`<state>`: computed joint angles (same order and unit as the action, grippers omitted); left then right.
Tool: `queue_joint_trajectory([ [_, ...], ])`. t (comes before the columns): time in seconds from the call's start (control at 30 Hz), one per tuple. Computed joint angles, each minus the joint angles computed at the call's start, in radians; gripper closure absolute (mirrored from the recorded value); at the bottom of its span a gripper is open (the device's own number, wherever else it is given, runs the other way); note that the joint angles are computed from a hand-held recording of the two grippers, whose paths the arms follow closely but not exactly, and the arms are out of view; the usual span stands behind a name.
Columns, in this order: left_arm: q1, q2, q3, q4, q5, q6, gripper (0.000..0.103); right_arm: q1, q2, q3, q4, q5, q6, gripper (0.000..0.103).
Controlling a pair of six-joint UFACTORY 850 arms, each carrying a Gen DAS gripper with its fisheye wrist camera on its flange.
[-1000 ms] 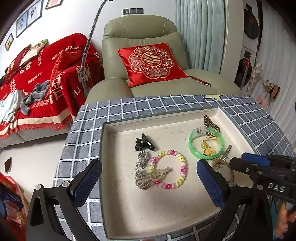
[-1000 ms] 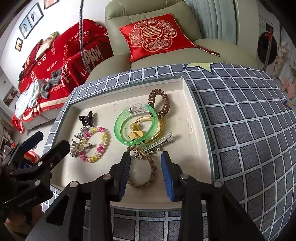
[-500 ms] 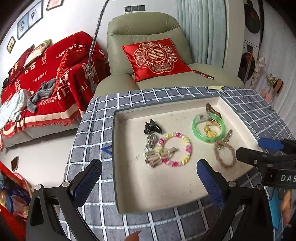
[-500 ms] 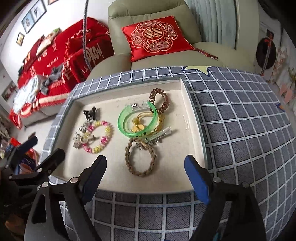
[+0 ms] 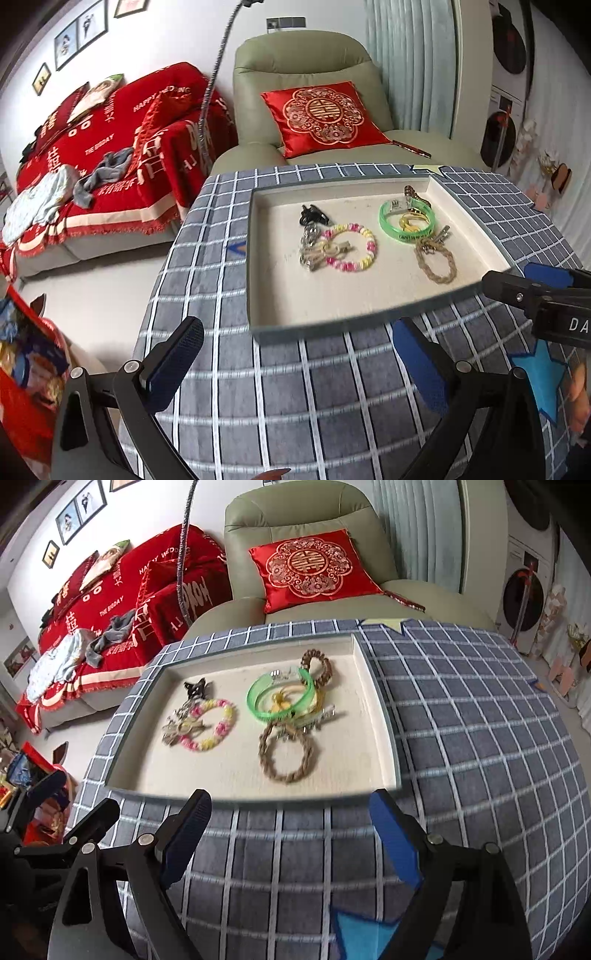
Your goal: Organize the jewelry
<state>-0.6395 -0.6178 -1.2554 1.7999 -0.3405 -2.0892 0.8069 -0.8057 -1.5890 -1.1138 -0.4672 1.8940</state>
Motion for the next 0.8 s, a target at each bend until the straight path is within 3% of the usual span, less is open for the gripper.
queue_joint_trajectory([
  [0.23,-0.023,0.052,0.098,0.134,-0.055,-0.214,0.000,0.040,0.040,0.080,-0.130,-0.037,0.169,0.014],
  [0.4,-0.042,0.078,0.148,0.191,-0.122,-0.315,0.000,0.079,0.060,0.124,-0.256,-0.110,0.304,0.013],
  [0.63,-0.066,0.095,0.184,0.235,-0.227,-0.378,0.000,0.123,0.066,0.144,-0.341,-0.236,0.363,0.013],
  [0.8,-0.075,0.098,0.190,0.255,-0.241,-0.397,0.000,0.138,0.073,0.151,-0.364,-0.293,0.365,0.013],
])
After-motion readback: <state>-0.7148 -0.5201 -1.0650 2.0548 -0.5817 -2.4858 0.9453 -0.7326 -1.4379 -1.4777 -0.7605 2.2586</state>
